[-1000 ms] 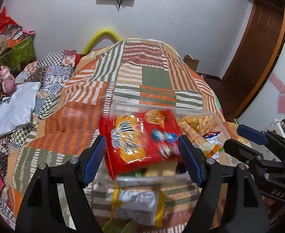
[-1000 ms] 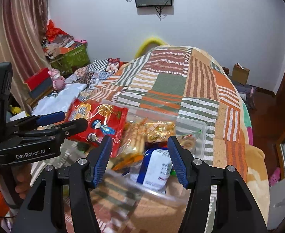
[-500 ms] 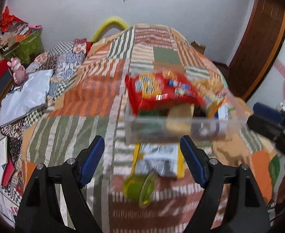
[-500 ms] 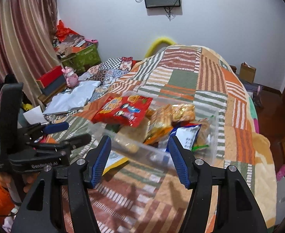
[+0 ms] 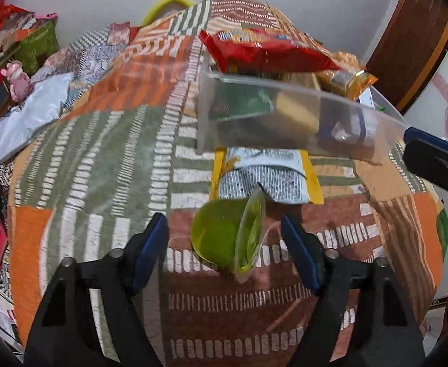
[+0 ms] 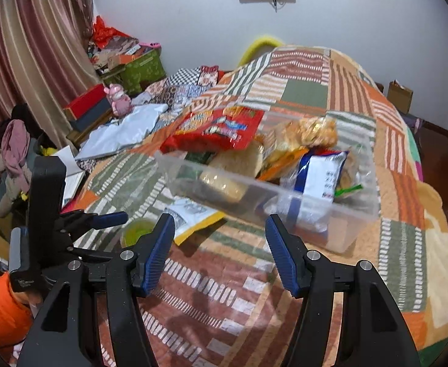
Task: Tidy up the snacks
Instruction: 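Grasp green jelly cup with left tool while right tool grasps white-yellow snack bag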
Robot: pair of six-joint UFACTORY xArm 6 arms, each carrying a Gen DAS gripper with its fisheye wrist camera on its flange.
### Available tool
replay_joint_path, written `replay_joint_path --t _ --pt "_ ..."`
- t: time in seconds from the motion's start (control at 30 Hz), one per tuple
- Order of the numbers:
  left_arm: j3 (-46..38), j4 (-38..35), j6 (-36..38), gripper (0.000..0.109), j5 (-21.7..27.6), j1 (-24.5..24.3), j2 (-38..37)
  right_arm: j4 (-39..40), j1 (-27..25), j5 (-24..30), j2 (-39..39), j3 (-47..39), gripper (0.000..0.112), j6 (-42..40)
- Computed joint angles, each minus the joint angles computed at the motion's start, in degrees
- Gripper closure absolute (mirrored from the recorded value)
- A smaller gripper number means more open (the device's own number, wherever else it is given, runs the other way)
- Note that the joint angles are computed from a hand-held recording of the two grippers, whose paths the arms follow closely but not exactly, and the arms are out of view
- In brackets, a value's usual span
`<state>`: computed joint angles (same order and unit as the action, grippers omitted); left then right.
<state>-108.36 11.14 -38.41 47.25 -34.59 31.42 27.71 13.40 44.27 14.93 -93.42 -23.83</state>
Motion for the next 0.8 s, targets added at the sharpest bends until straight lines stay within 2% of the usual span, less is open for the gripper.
replay_joint_path --t 0.13,0.2,0.37,0.8 --pt "1.43 -0.86 1.16 0.056 -1.31 -0.14 -0.03 0.13 0.36 1.49 1.02 -0.56 0.054 0.45" --pt "3.21 -1.01 1.38 0.059 -3.21 -0.11 -0.8 0.06 0.71 2.54 1.97 -1.36 0.054 1.03" --pt "9.0 -1.87 0.55 0.063 -7.28 0.7 -4.24 -0.73 1.62 4.64 4.81 -4.2 0.054 2.29" --pt "18.41 2.16 -3.57 0.068 -10.59 3.86 -10.99 -1.78 4.46 10.71 12.48 -13.9 0.054 3.84"
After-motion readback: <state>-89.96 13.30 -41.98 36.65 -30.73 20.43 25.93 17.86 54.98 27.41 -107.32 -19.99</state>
